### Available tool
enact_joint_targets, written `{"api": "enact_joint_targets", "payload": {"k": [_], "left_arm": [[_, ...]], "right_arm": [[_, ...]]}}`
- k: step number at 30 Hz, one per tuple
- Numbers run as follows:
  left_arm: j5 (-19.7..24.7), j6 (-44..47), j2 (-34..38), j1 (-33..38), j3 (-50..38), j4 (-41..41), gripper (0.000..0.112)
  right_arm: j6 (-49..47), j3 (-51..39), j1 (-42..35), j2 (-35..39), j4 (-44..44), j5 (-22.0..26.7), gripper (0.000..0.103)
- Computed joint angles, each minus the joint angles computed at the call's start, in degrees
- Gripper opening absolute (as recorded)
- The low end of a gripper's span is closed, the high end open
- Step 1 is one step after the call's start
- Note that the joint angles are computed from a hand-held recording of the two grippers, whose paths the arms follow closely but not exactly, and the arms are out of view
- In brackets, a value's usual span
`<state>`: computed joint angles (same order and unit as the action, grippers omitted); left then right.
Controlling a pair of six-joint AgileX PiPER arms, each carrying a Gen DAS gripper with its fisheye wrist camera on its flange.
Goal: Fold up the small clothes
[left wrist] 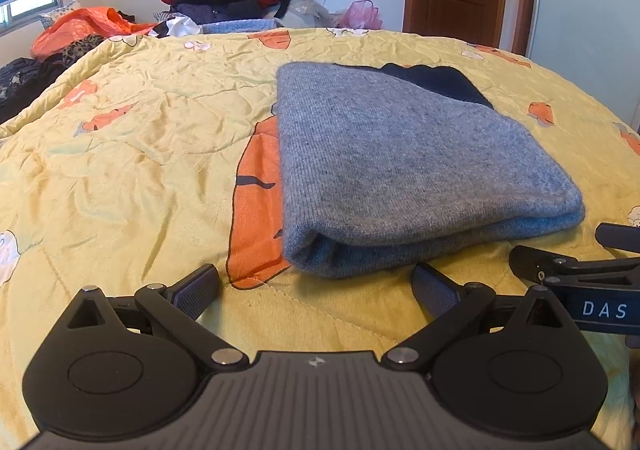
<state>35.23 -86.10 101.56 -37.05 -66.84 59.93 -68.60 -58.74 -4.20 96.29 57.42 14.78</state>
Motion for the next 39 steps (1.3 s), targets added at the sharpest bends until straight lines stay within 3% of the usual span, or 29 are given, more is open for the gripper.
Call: {"api": "enact_joint_targets", "payload": {"k": [39], "left_arm": [[1.16,-1.68,0.55,-0.35,-0.55,0.85,0.103]], "right_arm": [[-2.38,0.18,0.11,0.33,2.65,-0.6,0.103]]}}
